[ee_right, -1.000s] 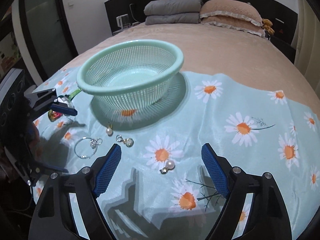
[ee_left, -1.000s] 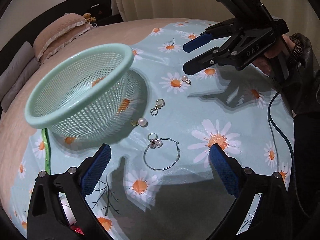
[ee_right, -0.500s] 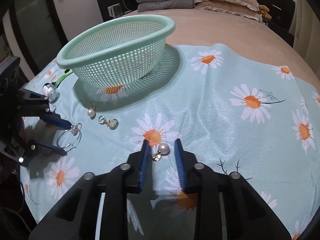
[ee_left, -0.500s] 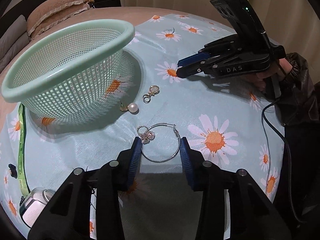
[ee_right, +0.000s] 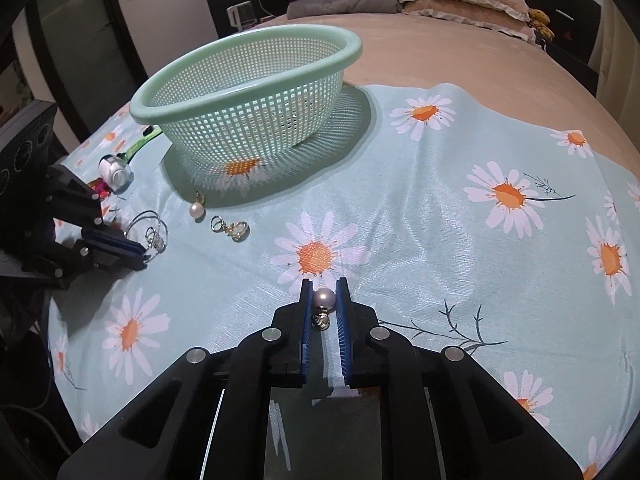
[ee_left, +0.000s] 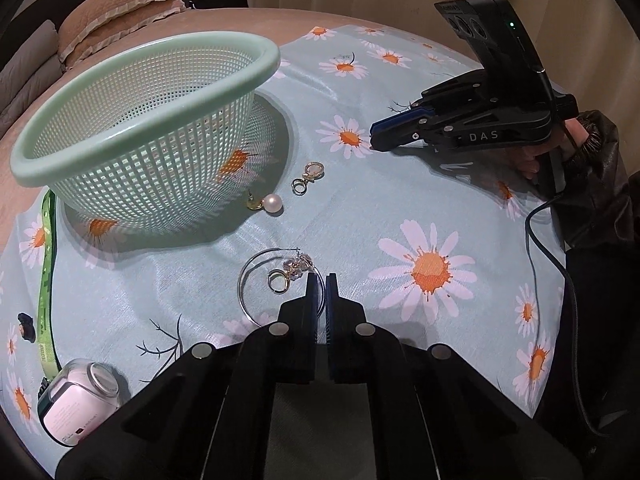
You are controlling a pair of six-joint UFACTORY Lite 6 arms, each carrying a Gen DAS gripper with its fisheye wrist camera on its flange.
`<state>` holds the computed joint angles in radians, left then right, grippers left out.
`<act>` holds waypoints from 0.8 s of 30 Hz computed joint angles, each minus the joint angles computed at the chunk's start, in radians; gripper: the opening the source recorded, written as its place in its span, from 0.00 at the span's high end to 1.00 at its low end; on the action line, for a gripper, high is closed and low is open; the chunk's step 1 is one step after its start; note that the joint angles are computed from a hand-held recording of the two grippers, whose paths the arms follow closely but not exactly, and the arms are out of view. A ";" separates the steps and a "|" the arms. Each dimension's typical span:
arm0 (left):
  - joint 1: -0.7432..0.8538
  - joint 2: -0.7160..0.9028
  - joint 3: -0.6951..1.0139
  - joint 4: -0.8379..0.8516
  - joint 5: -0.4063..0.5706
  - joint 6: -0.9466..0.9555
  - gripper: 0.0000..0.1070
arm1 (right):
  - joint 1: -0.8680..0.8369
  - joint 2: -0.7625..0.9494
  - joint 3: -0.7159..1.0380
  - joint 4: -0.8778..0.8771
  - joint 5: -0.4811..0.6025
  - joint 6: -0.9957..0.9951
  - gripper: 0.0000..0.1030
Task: Organize jewelry
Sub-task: 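Grasp a pearl earring with the right tool while the left tool grasps the hoop earring, then drop the pearl earring and hoop earring into the colander with both tools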
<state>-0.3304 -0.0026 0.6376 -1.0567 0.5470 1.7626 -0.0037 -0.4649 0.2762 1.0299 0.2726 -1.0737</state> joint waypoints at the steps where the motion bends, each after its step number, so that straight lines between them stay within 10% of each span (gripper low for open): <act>1: 0.000 -0.016 -0.009 0.011 -0.006 -0.007 0.96 | -0.002 -0.009 -0.002 -0.023 0.007 0.021 0.89; 15: 0.089 -0.178 -0.049 0.144 0.059 -0.126 0.96 | -0.103 -0.279 -0.022 -0.282 0.215 0.252 0.90; 19: 0.028 -0.190 -0.063 0.114 -0.029 -0.127 0.45 | -0.119 -0.335 -0.037 -0.316 0.259 0.282 0.90; 24: -0.022 -0.071 0.006 0.141 -0.092 -0.160 0.45 | -0.122 -0.327 -0.035 -0.308 0.259 0.270 0.89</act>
<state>-0.3526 -0.0740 0.6436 -0.9155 0.4555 1.6024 -0.1252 -0.7918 0.2416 0.7220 0.5319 -0.8038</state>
